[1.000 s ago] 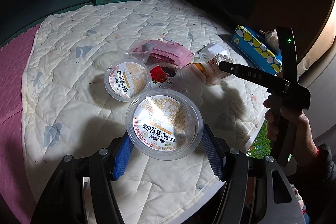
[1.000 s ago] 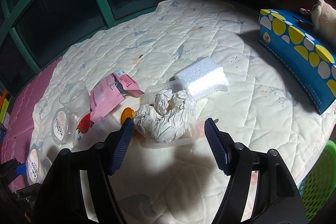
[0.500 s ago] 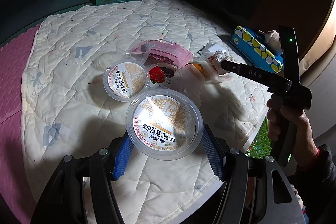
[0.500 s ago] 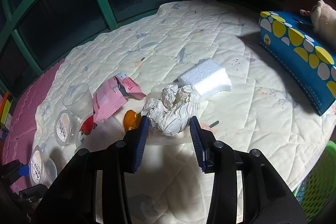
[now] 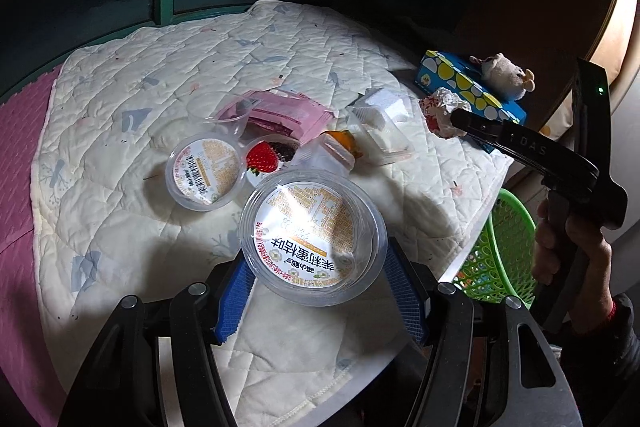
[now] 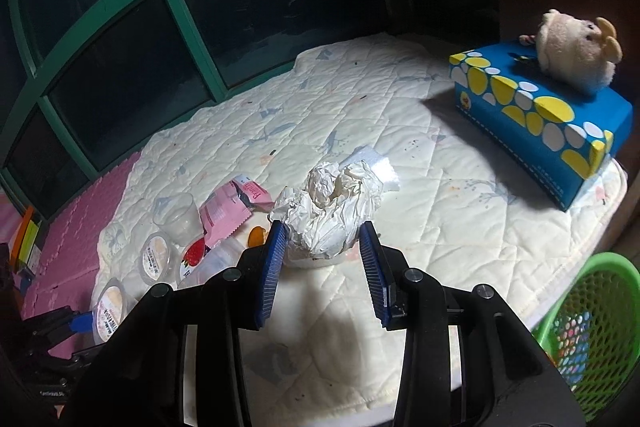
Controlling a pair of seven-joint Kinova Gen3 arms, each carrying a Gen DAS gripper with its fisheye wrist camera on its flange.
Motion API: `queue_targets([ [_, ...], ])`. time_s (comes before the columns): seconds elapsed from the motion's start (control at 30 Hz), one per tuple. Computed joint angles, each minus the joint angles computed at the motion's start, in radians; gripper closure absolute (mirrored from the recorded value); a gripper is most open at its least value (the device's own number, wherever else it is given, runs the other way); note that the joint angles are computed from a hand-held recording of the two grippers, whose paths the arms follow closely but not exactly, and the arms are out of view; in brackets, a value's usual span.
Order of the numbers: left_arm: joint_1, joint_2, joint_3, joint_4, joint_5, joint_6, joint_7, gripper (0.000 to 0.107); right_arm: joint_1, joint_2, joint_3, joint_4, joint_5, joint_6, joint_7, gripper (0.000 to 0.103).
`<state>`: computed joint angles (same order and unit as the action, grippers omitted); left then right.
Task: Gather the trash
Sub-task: 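Carry the tissue and cup to the green wastebasket and open both grippers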
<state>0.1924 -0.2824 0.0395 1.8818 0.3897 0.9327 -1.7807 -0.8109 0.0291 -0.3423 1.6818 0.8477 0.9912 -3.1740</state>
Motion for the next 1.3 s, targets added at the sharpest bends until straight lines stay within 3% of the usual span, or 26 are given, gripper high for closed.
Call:
queue_targets([
  [0.2, 0.043, 0.026, 0.046, -0.034, 0.015, -0.007, 0.001, 0.046, -0.006, -0.109, -0.078, 0.098, -0.003, 0.126, -0.131, 0.064],
  [0.53, 0.158, 0.135, 0.163, -0.129, 0.009, -0.036, 0.049, 0.046, 0.03, -0.226, -0.249, 0.215, -0.125, 0.4, -0.26, 0.064],
  [0.87, 0.286, 0.263, 0.255, -0.253, -0.085, -0.06, 0.148, 0.046, 0.138, -0.42, -0.294, 0.343, -0.303, 0.435, -0.302, 0.061],
  [1.3, 0.449, 0.429, 0.292, -0.407, -0.214, -0.062, 0.248, 0.046, 0.3, -0.584, -0.359, 0.407, -0.416, 0.417, -0.267, 0.05],
])
